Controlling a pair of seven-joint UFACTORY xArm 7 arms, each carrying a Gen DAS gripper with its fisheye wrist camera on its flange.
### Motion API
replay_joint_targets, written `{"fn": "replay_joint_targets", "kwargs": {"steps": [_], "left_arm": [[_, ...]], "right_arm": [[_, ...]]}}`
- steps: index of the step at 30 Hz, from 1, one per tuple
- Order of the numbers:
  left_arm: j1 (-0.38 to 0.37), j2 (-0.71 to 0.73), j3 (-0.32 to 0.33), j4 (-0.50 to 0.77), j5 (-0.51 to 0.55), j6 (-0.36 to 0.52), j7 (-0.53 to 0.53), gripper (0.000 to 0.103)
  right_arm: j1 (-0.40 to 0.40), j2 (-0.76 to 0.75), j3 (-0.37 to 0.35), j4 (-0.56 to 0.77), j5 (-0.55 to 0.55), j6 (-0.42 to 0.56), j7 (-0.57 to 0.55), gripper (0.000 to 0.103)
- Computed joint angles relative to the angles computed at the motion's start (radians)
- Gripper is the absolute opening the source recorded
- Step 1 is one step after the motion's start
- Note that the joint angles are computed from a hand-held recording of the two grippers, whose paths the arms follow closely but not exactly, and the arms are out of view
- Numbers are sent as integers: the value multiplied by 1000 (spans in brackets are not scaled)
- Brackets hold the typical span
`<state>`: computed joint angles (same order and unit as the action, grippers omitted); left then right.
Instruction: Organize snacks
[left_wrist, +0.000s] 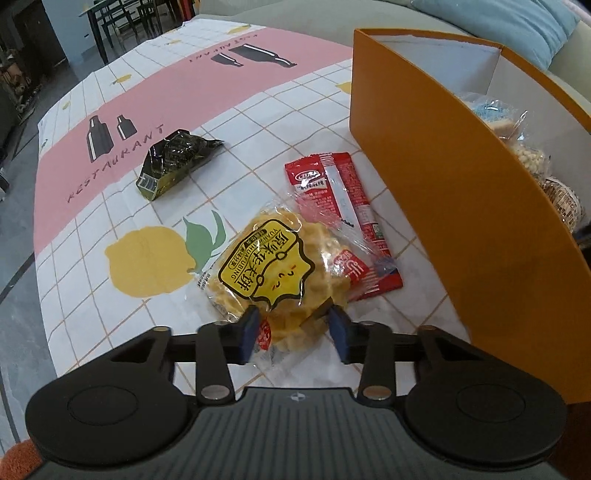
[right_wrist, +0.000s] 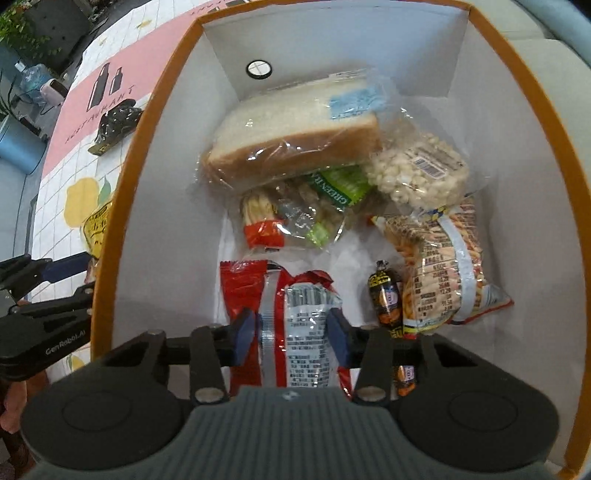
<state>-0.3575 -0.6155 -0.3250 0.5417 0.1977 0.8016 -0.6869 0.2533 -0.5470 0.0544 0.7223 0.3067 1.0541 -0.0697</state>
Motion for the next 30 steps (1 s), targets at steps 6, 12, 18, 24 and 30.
{"fn": "replay_joint_targets", "kwargs": {"steps": [6, 12, 18, 24, 30], "left_arm": [[10, -54, 6, -26, 0, -23, -21, 3], [23, -114, 10, -13, -7, -17, -24, 0], [25, -152, 7, 20, -30, -11, -13, 0], [28, -193, -7, 78, -41, -18, 5, 0], [25, -155, -21, 161, -53, 56, 60, 6]], "right_arm": [[9, -2, 5, -2, 2, 17, -3, 38], [-1, -50, -1, -25, 2, 5, 14, 38], [-7, -121, -8, -33, -12, 6, 15, 38], [-18, -197, -26, -51, -9, 11, 33, 38], [-7, -267, -50, -70, 24, 22, 25, 38]]}}
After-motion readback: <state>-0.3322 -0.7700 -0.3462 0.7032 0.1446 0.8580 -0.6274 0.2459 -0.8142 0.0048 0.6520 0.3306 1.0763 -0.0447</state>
